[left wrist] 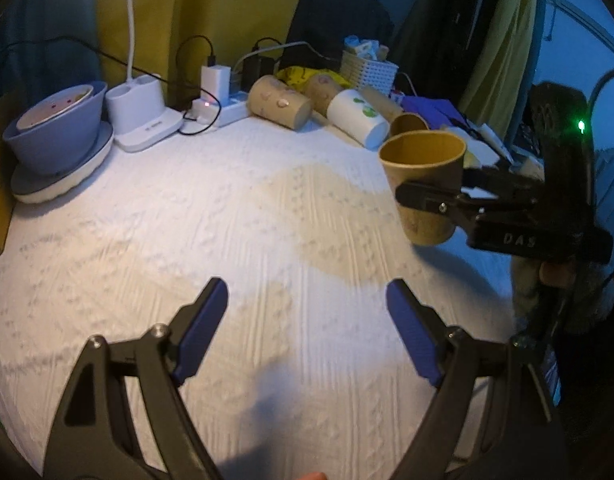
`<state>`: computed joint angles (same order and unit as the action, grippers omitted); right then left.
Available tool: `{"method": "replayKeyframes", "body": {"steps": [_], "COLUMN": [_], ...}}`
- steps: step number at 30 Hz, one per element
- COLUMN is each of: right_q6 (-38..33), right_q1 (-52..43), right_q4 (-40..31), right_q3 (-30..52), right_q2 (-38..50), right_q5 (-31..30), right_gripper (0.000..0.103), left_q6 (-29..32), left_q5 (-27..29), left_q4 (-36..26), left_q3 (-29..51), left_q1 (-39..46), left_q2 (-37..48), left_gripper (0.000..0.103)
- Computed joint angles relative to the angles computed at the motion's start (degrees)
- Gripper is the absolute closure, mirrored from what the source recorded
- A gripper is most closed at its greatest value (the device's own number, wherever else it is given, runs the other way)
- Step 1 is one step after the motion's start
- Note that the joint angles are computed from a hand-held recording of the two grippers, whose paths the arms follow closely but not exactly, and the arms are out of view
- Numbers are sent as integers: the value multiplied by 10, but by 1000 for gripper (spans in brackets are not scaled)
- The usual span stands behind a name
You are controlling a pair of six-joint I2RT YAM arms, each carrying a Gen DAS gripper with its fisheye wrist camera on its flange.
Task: Flip cup upright
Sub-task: 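Lower the upright tan cup onto the table with the right gripper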
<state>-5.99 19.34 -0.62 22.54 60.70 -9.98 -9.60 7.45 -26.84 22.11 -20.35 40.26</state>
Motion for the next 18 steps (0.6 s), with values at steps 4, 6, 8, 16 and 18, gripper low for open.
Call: {"method": "replayKeyframes", "body": {"steps": [4, 6, 8, 16, 18], "right_q6": [30, 39, 40, 54, 54], "right_q1": [-31, -45, -53, -76, -84], "right_q4": [24, 31, 28, 35, 33], "right_q3": [-1, -6, -11, -56, -70], "right_q2": [17, 19, 16, -16, -37], "right_q5": [-32, -47, -52, -72, -80], "right_gripper": [31, 31, 31, 31, 31], "left_q6": [-9, -12, -14, -37, -43], "left_q5": [-1, -2, -3, -19, -24], "left_q4": [38, 52, 61, 76, 77], "left_q3": [10, 11, 12, 9, 8], "left_q1": [-4, -11, -18, -64, -77], "left_q2": [49, 67, 83, 93, 89], "left_gripper": [20, 20, 20, 20, 20]}}
